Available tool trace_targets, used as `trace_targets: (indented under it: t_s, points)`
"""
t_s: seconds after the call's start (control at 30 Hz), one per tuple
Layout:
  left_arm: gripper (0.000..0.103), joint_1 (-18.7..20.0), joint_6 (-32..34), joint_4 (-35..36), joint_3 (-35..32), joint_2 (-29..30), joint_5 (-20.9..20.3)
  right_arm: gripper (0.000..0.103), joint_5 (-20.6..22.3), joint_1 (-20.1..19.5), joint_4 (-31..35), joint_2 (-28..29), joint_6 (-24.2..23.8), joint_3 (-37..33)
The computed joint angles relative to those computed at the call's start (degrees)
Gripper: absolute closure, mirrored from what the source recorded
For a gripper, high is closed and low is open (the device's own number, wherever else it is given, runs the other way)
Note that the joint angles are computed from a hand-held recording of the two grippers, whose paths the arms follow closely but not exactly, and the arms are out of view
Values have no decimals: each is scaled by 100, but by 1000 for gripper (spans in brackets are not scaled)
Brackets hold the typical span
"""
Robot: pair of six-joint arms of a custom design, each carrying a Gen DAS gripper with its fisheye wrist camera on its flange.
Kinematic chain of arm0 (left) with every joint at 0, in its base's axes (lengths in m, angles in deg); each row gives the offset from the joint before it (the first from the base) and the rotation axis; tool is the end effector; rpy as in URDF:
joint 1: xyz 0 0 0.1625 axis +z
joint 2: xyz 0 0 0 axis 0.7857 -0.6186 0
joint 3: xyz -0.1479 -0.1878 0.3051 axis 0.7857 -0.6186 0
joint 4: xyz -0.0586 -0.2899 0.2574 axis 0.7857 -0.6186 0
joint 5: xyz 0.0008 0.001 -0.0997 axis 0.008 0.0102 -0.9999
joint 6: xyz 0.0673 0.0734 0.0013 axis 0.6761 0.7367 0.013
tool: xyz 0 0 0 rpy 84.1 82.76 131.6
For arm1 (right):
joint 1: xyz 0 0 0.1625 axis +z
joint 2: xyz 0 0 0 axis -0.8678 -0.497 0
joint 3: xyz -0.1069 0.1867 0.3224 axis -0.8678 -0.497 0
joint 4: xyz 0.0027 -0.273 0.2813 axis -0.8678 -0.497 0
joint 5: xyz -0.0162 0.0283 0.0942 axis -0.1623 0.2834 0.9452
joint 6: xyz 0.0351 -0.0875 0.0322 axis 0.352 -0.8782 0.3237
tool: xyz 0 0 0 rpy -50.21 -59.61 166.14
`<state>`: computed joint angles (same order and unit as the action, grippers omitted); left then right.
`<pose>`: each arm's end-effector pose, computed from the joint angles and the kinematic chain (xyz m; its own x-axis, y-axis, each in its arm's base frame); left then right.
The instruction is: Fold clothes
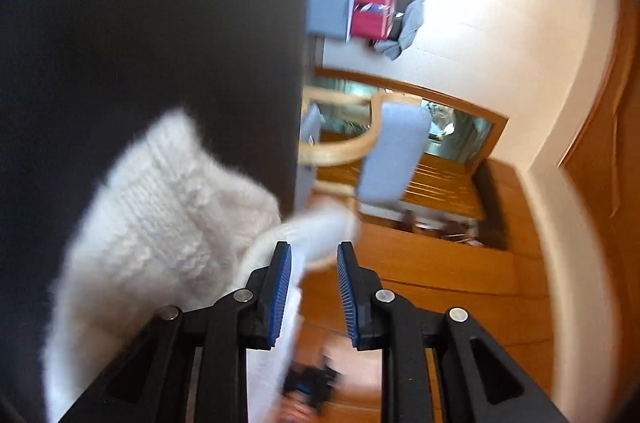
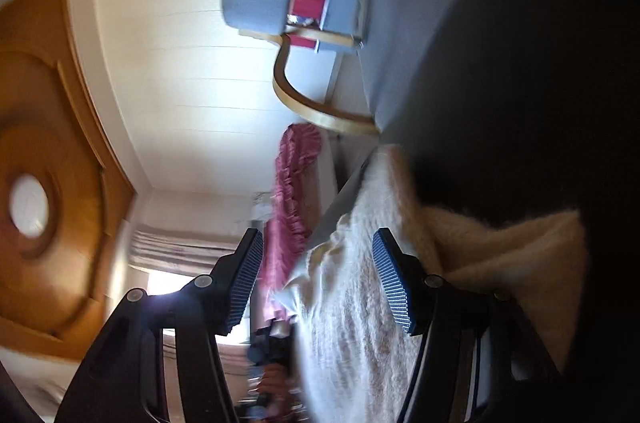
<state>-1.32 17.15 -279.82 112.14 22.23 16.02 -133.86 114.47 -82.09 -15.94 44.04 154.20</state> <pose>-0.1696 -0.4693 0.0132 -0.7071 -0.2507 0.6612 -0.6724 0.5278 -0.5190 -0.1914 -0.6009 0.4304 -0.8952 -0.0247 -0.4451 0.2154 0.8501 -0.4805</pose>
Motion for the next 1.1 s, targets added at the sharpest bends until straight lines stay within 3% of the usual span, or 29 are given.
trace_targets:
  t_s: [0.1, 0.17, 0.23, 0.3, 0.4, 0.5, 0.6, 0.73, 1.0, 1.1]
  points:
    - [81, -833, 523, 729, 206, -351, 1800, 42, -897, 380, -1571, -653, -822, 904]
    - [81, -1397, 950, 1507, -46, -324, 2943, 42, -1786, 820, -2771, -1117, -1699, 1716]
    - [81, -1788, 1435, 2362, -454, -219, 3751, 42, -2668, 1315, -3971, -1337, -2496, 2430]
    - [81, -1872, 2137, 3201, -1162, 94, 3734, 42, -3047, 1650, -4987, -1319, -2998, 2983]
    - [81, -1724, 2517, 4089, -1980, 560, 3503, 45, -3233, 1798, -5308, -1155, -3222, 3263]
    - [81, -1493, 1960, 5487, -2335, 667, 3401, 47, -3436, 1671, -5002, -921, -3051, 3198]
    - [83, -1370, 1754, 5741, -2272, 661, 3285, 47, -3620, 1507, -4347, -837, -2563, 2898]
    - [85, -1442, 1165, 6624, -2336, 641, 3921, 49, -3709, 1431, -4065, -808, -2382, 2743]
    - [85, -1357, 1503, 5673, -2069, 617, 3681, 48, -3375, 1307, -4149, -1037, -2172, 2813]
    - [84, -1358, 1507, 5727, -2036, 593, 3724, 48, -3487, 1560, -4715, -1148, -2733, 3122]
